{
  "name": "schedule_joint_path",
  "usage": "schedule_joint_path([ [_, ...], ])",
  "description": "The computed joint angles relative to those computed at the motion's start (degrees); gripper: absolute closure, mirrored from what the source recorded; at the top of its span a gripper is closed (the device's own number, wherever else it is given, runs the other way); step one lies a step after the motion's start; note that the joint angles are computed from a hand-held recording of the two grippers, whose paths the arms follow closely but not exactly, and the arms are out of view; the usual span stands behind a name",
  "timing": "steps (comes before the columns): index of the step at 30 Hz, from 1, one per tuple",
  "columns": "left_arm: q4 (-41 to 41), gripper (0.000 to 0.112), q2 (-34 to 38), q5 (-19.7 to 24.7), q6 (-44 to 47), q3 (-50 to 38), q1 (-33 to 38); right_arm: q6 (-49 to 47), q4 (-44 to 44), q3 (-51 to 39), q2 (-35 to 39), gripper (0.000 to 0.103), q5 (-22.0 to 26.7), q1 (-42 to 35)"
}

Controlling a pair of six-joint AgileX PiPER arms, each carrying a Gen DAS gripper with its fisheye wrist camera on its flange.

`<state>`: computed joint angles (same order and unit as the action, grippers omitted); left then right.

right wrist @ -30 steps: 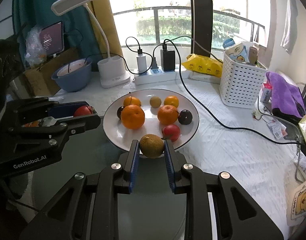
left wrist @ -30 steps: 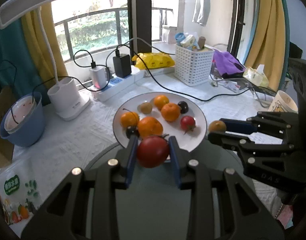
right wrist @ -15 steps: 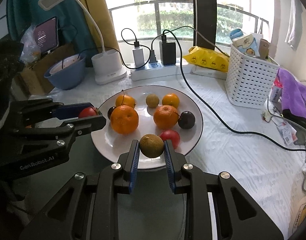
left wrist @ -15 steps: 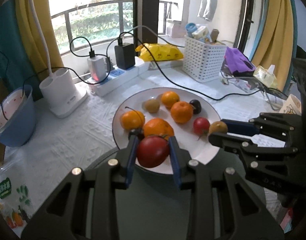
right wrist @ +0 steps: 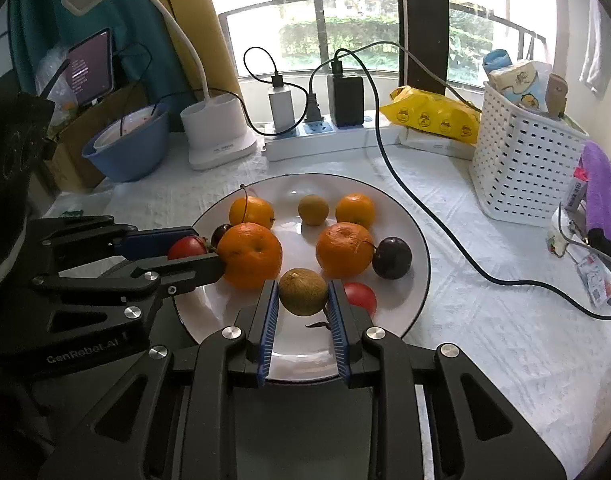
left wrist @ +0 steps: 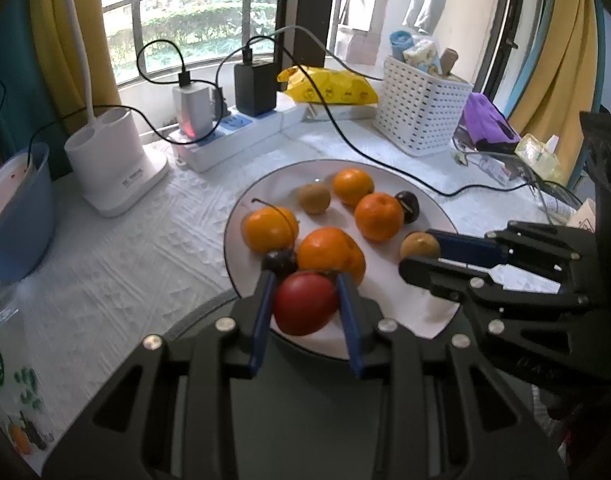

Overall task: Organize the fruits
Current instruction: 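Carry the tomato and small fruit into the bowl and open both tools, then withdraw both open tools up from the bowl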

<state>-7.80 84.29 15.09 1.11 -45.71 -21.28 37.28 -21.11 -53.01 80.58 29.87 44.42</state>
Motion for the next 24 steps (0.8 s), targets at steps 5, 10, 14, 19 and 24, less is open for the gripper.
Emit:
schedule_joint_path([
  [5, 4.30, 0.078, -0.53, 0.19, -4.27, 0.31, -0.55, 0.22, 0.12, -0.01, -0.43, 0.076, 0.19, 0.10],
  [10, 5.83, 0.077, -2.53, 0.47, -5.82, 1.32, -0.49, 2.44, -1.77, -0.04, -1.12, 0.076, 1.35, 1.47],
  [14, 7.41, 0.077, -4.71, 0.88, -7.44, 2.22, -0.79, 4.82, -3.66, 0.00, -1.94, 0.076, 2.53, 3.02],
  [19, 9.72, 0.077, -7.58, 1.48, -9.97, 3.70, -1.34, 8.71, -6.56, 0.45, -3.32, 0.076, 4.42, 5.49],
  [24, 13.76, 0.077, -10.91, 2.44, -14.46, 5.32, -2.43, 12.81, -9.32, 1.25, -5.35, 0.076, 6.73, 8.54],
])
